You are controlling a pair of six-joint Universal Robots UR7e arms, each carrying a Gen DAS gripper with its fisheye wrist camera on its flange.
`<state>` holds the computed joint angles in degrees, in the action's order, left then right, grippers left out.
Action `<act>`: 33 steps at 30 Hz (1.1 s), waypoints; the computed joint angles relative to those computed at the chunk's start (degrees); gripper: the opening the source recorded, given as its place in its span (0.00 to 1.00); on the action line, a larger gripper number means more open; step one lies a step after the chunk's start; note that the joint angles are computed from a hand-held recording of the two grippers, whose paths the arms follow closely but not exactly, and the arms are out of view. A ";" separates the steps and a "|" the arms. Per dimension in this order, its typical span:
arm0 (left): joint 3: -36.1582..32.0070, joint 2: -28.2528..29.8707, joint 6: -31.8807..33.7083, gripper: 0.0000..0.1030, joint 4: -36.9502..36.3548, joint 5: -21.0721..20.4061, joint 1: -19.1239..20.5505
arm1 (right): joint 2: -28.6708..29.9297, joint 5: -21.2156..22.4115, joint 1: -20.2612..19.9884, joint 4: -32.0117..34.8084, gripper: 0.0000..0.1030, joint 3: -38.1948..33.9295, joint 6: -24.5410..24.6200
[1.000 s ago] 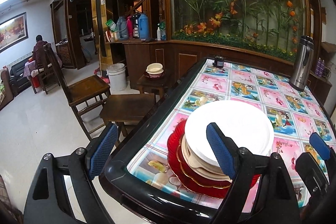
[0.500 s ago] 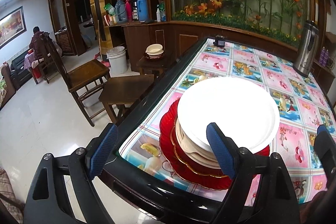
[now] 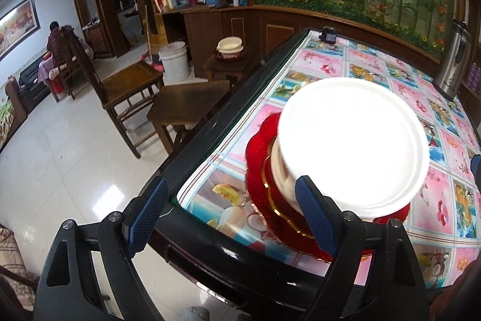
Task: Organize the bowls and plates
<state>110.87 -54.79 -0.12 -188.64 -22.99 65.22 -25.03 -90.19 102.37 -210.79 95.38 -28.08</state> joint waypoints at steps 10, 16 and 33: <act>1.91 -3.44 -6.43 0.85 8.00 -0.69 0.32 | 0.92 -0.16 0.78 1.39 1.00 -1.42 -0.16; 1.92 -3.45 -6.29 0.85 8.71 -0.69 0.19 | 1.00 -0.60 0.97 1.78 1.00 -1.24 0.28; 2.12 -3.62 -9.82 0.85 13.95 0.73 0.44 | 0.59 -0.34 0.62 3.31 1.00 -0.78 2.05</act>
<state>112.99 -58.41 -9.94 -174.69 -22.26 65.66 -24.44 -90.53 102.99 -207.48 94.59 -26.03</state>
